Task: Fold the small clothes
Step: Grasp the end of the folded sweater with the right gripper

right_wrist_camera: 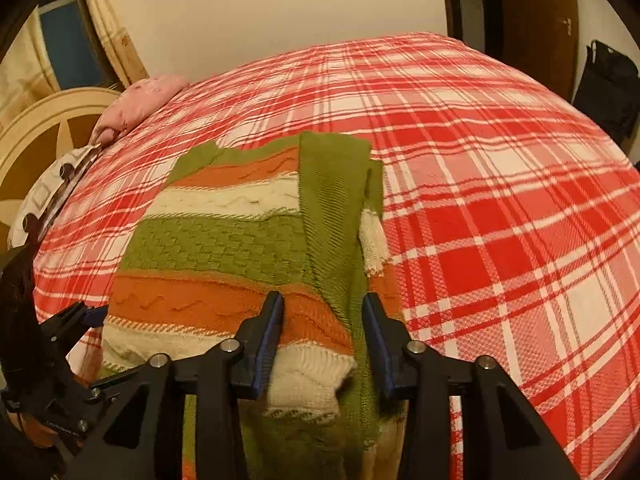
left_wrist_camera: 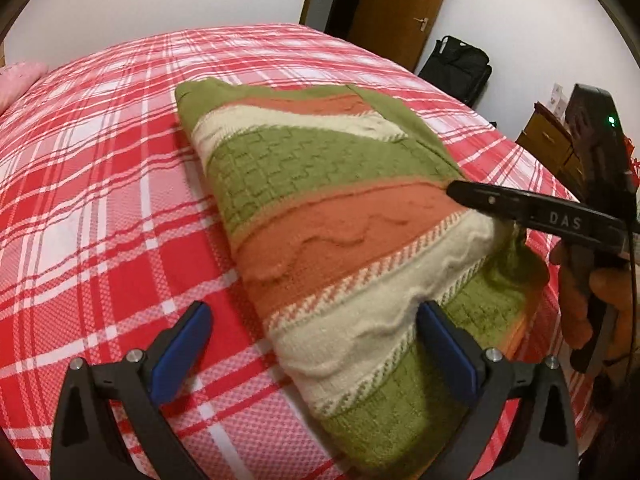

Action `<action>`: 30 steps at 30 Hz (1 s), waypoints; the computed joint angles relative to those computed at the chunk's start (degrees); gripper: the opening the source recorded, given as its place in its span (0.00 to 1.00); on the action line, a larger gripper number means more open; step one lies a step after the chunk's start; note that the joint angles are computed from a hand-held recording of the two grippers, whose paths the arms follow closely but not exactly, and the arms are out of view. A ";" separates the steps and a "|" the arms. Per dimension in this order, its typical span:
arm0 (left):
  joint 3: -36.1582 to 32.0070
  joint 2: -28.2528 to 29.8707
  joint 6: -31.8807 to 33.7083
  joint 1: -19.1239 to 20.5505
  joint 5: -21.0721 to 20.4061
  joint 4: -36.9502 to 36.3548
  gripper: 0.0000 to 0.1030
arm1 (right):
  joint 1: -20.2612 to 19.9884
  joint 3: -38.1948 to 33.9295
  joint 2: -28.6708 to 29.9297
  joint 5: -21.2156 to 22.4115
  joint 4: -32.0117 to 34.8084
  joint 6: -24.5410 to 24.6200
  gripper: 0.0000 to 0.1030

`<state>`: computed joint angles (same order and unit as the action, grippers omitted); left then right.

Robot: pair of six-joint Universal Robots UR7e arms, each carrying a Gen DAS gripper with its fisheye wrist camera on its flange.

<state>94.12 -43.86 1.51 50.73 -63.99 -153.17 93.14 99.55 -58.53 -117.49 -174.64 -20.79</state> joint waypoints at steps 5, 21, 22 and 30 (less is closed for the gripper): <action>2.23 -1.63 0.16 -1.11 0.86 0.87 1.00 | -0.33 -0.08 -0.96 1.36 1.64 -0.17 0.50; 0.98 -1.51 -0.78 -0.57 0.13 1.78 1.00 | -3.65 -4.85 -2.12 9.42 4.75 2.91 0.68; 0.84 -1.41 -0.96 -0.41 -0.19 1.70 1.00 | -3.85 -6.01 -1.54 9.23 5.25 3.05 0.68; -0.51 -1.09 -2.98 0.51 -2.47 2.17 1.00 | -6.59 -15.36 2.46 14.03 14.66 7.33 0.69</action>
